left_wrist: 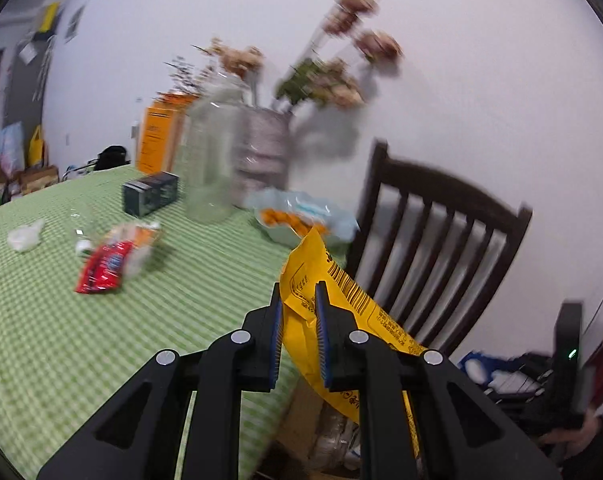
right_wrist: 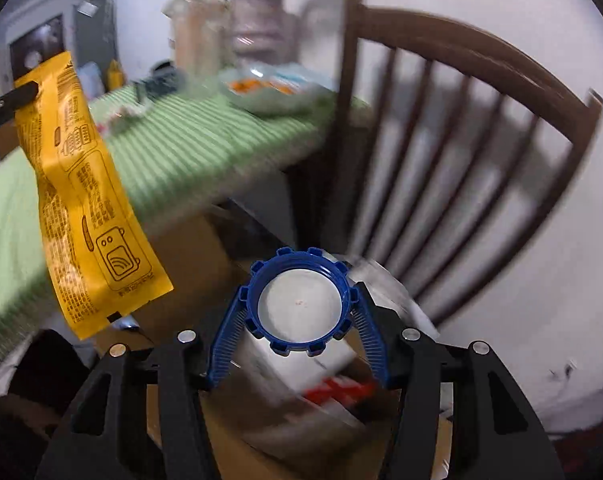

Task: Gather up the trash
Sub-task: 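Carry the yellow wrapper and blue cap with both tools to the box and release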

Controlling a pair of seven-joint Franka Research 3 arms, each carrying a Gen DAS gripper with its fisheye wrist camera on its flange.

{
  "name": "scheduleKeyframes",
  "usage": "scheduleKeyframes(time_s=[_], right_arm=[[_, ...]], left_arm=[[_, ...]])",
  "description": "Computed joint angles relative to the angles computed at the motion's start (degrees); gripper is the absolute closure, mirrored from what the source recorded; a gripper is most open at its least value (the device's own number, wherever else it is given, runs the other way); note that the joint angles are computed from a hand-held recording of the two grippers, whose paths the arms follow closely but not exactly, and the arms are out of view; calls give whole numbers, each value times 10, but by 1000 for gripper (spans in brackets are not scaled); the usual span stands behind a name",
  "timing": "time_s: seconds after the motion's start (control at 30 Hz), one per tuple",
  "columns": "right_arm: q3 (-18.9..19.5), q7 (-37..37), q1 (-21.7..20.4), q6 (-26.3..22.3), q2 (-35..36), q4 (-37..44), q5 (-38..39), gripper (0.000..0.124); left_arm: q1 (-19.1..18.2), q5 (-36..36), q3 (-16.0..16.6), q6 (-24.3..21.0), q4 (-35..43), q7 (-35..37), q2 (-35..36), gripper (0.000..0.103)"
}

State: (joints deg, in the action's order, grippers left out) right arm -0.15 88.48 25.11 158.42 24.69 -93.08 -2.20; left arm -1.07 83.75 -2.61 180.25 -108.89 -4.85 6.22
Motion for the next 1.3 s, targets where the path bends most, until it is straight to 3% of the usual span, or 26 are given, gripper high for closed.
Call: scheduleKeyframes(time_s=[0.07, 0.17, 0.23, 0.3, 0.43, 0.6, 0.77, 0.87, 0.93, 1.03, 1.3], right_arm=[[-9, 7, -2, -1, -11, -22, -5, 71], [-13, 16, -7, -3, -26, -52, -9, 71], [-11, 21, -12, -7, -30, -65, -8, 71], [-5, 21, -18, -9, -35, -76, -2, 71], [-5, 28, -21, -15, -35, -87, -2, 71], [2, 36, -37, -33, -29, -89, 20, 71], [46, -46, -75, -95, -19, -72, 106, 70], [43, -57, -72, -108, -20, -75, 121, 55], [42, -58, -71, -101, -25, -81, 131, 53], [33, -42, -63, -90, -24, -79, 127, 53], [22, -13, -49, -65, -26, -62, 95, 53]], left_arm=[[-17, 8, -11, -40, 3, 21, 11, 91], [-28, 33, -13, -9, 13, 14, 33, 91], [-38, 5, -19, -29, 7, 63, 37, 91], [-62, 39, -22, -77, 8, 72, 39, 90], [-74, -12, -32, -94, 3, 174, 51, 88], [-64, -198, -53, -71, -12, 367, 71, 85], [-38, -373, -95, -69, -24, 520, 88, 80], [-28, -435, -108, -53, -39, 577, 82, 71], [-24, -469, -112, -36, -50, 602, 74, 60], [8, -553, -151, -20, -66, 673, 64, 60], [-6, -656, -120, 5, -98, 714, 25, 60]])
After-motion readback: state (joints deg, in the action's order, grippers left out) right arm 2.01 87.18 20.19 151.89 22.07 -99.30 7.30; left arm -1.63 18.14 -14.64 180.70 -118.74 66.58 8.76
